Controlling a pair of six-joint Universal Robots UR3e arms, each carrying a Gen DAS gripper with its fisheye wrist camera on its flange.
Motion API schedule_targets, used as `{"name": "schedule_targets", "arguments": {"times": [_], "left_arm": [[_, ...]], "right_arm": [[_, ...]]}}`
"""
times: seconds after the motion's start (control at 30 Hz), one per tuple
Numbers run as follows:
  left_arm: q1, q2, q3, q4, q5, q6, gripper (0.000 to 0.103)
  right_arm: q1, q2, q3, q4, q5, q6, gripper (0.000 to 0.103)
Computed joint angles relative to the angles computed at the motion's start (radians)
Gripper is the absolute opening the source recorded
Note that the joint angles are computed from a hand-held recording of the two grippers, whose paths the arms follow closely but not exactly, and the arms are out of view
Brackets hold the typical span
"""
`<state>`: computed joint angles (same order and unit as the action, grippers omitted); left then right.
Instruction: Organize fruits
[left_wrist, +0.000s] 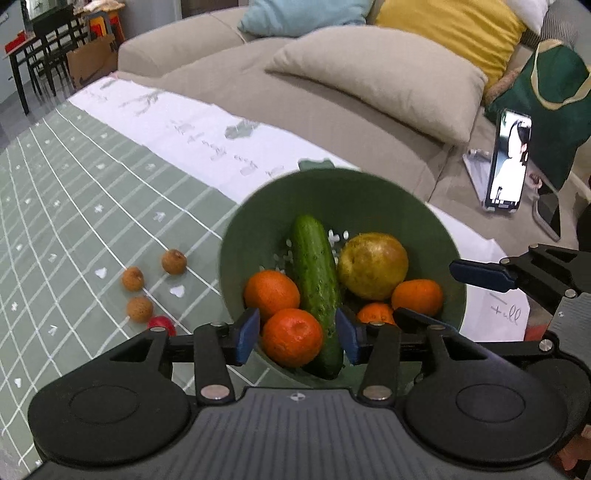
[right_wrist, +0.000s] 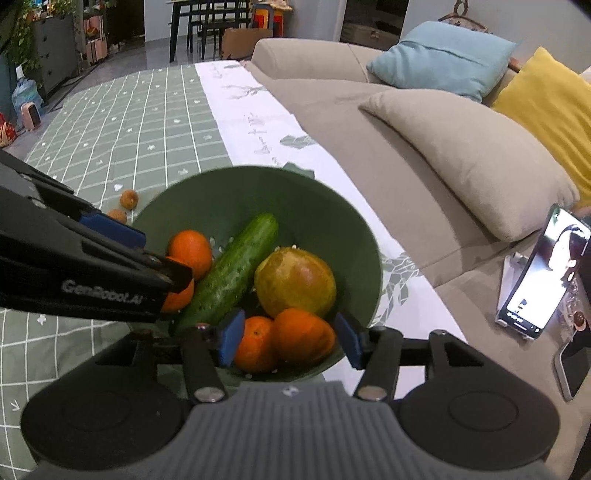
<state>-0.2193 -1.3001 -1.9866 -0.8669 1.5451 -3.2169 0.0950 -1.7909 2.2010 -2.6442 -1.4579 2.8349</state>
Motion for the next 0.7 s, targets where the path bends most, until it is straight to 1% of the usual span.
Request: {"name": "schedule_targets", "arguments": {"times": [0.17,0.27,0.4,0.5,0.63,0.67,0.7], "left_arm": [[0.051,0.121,-0.027,-0.03,-0.008,-0.002,0.057],[0.092,0.21,-0.054,-0.045,-0.009,0.005,0.057],[0.136,0.333,-0.103,-0.059,0.025,0.02,0.059],[0.2,0.442,-0.152,-0.079,0.013,0.051,0.06],[0.328,0.603,-0.217,-0.139,-0.046,0.135,0.06],[0.377,0.651,-0.232,-0.171,-0.074,0.164,0.06],[0.449,0.708,-0.237,-0.228,-0.122,0.208,0.06]], "right_arm": [[0.014,-0.058,0.017,-0.026,-0.001,0.042,0.067],[0.028,-0.089,0.029,-0.052,0.007,0.085,0.071],[0.061,-0.114,0.041,-0.082,0.018,0.155,0.079],[0.099,-0.111,0.041,-0.106,0.025,0.205,0.079],[0.179,-0.082,0.037,-0.146,0.013,0.226,0.079],[0.2,-0.069,0.034,-0.155,0.008,0.225,0.079],[0.223,-0.051,0.028,-0.166,0.001,0.224,0.079]]}}
